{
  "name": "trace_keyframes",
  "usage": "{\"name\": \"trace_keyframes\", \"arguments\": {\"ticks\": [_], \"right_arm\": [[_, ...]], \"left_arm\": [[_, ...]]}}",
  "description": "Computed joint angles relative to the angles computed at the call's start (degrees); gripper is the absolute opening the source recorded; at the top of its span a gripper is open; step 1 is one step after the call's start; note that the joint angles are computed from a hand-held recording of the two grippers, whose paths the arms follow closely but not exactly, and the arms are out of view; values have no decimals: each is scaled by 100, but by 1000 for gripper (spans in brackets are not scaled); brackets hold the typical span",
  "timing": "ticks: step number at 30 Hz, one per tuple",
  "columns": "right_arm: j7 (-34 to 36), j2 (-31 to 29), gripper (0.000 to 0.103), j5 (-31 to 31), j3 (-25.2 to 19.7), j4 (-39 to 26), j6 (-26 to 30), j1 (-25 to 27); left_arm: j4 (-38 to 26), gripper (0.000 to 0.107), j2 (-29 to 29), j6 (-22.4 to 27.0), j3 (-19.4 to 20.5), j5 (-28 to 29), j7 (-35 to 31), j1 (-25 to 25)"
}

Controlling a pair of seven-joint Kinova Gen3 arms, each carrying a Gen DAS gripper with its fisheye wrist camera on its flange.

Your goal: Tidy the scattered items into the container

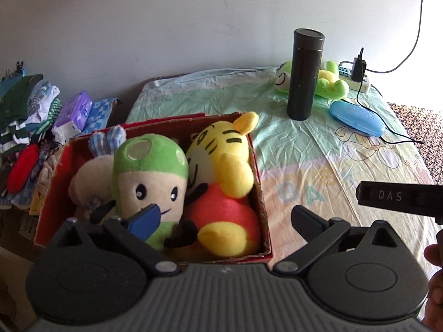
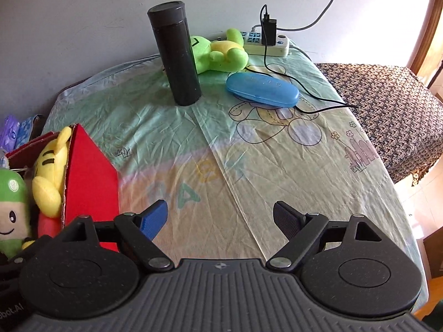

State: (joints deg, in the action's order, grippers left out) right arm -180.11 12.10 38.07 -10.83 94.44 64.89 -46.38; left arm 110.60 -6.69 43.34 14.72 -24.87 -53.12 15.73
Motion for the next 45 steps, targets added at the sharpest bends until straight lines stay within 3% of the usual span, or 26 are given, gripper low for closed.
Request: {"name": "trace_keyframes", "arguments": {"ticks": [6,12,19,29,34,45], "right_arm": [[438,31,86,-37,-42,7,-384,45],[540,183,86,64,-32,-281,-274,-242],[393,520,86,214,56,-1016,148,-682],[521,1346,86,622,440,-2446,939,-1545],[369,1577,87,692,681,-2814,1133,-1861],[340,1898,87,504,888,-3358,1477,-2091]], "left_arm": [[168,101,-170,237,57,-278,642,-158],[322,101,-445,297,-167,-120,538,-458],[240,101,-597,398,-754,533,-850,-862],[173,102,-662,72,-1262,1042,-2433,-1546],[138,102,-629,-88,-1629,1614,-3290,-1728],[128,102,-537,-210,-1789,2397,-4470,-1921]]}}
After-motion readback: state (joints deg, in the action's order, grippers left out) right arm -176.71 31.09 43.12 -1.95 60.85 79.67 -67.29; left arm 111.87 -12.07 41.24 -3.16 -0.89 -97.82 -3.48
